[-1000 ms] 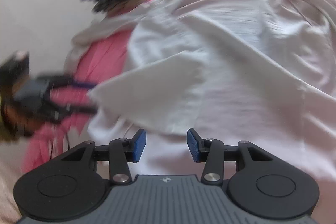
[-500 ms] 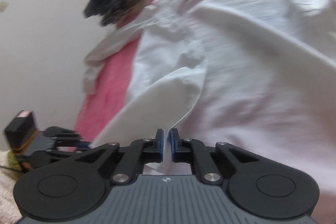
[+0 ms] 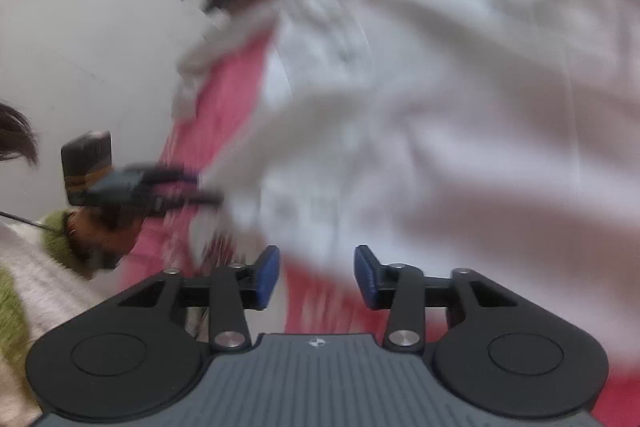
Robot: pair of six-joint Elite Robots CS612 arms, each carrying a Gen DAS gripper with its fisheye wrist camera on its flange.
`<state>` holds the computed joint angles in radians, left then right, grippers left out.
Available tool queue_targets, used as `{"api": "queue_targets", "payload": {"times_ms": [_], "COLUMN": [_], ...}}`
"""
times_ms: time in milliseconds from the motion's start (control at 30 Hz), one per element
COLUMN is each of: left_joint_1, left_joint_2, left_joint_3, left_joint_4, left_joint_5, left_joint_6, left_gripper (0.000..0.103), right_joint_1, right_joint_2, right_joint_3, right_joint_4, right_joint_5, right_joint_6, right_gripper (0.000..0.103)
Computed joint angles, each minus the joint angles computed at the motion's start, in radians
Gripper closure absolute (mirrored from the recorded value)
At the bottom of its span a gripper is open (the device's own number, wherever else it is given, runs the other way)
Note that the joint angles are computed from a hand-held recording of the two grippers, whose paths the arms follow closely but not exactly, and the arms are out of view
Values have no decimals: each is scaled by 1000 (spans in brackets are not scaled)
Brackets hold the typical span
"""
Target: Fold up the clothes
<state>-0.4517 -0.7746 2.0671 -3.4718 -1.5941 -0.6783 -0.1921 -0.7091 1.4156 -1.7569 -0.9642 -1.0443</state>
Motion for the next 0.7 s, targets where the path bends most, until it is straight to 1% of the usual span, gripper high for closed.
{"api": "queue_targets", "payload": {"times_ms": [33, 67, 100, 133, 167, 200, 233, 267, 300, 333, 367, 400, 467, 500, 533, 600, 633, 700], "left_joint_1": [-1, -1, 0, 3, 6, 9, 11, 14, 17, 21, 27, 38, 62, 73, 82, 102, 112, 132], "left_joint_2": [3, 6, 10, 14, 17, 20, 22, 24, 26, 27, 30, 39, 64, 76, 90, 120, 136, 166], "left_joint_3": [-8, -13, -16, -20, -23, -25, -28, -29, -29, -28, -28, -31, -42, -51, -64, -97, -116, -155], "left_joint_4": [8, 8, 2, -3, -9, -15, -21, -30, -44, -58, -82, -125, -229, -275, -307, -354, -366, -352], "left_joint_5": [-2, -6, -15, -28, -44, -58, -73, -87, -102, -116, -140, -173, -231, -243, -237, -216, -205, -194], "left_joint_6": [5, 5, 2, -6, -17, -29, -40, -53, -67, -82, -104, -146, -261, -317, -370, -481, -538, -650], "left_gripper": [53, 57, 65, 70, 76, 85, 92, 94, 96, 98, 99, 99, 99, 99, 99, 99, 99, 99], "right_joint_1": [-10, -21, -33, -50, -67, -82, -92, -98, -100, -100, -99, -97, -92, -87, -81, -67, -60, -46], "right_joint_2": [7, 15, 23, 33, 40, 43, 44, 44, 46, 48, 47, 44, 37, 37, 41, 62, 78, 116], "right_joint_3": [4, 10, 16, 24, 37, 58, 85, 106, 115, 113, 103, 93, 71, 60, 45, 8, -15, -68], "right_joint_4": [3, -9, -29, -58, -94, -154, -248, -341, -391, -400, -372, -345, -300, -297, -309, -380, -421, -480], "right_joint_5": [-6, -3, 15, 64, 132, 194, 239, 259, 263, 267, 271, 278, 307, 329, 351, 391, 403, 382], "right_joint_6": [78, 169, 262, 357, 449, 538, 626, 697, 740, 750, 719, 670, 570, 544, 540, 595, 642, 757], "right_gripper": [41, 40, 41, 41, 42, 43, 50, 64, 75, 95, 99, 100, 100, 100, 100, 100, 97, 84]}}
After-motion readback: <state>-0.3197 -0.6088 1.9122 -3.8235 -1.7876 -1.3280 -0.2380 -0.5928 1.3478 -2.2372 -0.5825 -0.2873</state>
